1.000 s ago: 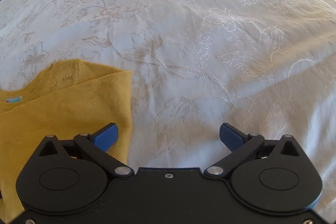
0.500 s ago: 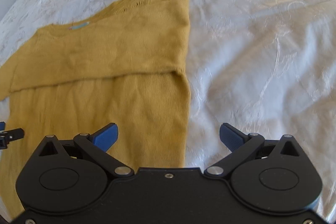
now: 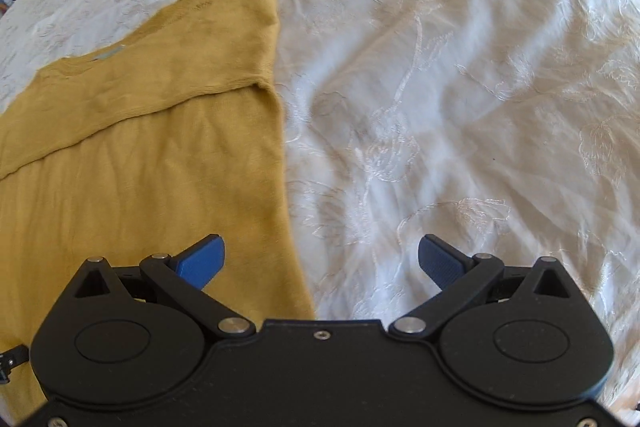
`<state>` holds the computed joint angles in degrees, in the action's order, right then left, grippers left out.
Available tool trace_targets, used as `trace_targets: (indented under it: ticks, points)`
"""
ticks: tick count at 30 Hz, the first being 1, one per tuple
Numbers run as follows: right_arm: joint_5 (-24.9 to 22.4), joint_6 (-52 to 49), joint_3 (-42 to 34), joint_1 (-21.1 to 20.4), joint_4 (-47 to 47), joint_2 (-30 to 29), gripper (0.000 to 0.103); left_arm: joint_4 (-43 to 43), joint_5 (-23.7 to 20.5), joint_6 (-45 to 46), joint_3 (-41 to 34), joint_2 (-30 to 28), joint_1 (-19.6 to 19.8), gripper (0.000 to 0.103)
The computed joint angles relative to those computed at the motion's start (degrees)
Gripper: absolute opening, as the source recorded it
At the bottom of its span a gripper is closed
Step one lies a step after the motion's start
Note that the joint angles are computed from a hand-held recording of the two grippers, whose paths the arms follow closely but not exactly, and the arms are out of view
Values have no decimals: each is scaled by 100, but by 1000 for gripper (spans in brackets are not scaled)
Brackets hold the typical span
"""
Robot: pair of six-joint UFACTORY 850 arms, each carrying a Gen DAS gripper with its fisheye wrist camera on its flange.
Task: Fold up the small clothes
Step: 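Move the left tool toward the other sleeve cuff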
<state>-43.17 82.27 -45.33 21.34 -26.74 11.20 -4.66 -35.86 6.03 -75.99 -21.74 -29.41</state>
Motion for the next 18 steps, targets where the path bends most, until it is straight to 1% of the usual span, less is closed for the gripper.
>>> trace_targets:
  ticks: [3,6,11,13,16,18]
  points:
    - [-3,134,-131,347,-83,-19,102,109,18,-190,30,0,-27,103]
    - [70,56,-209,548,-93,-16,102,389,49,-618,33,-6,-108,103]
    - [384,-828,-219,684,235,-19,102,993,288,-1559,105,-12,-308,103]
    - [332,-1147,-257,790,193,-47,102,1215,168,-1904,66,-13,-385,103]
    - [235,-1383,-321,946,-12,-73,102,1592,-184,-2713,-135,-94,-536,102]
    - [136,-1510,-406,974,7,-132,102,2043,-392,-3369,-185,-53,-656,95]
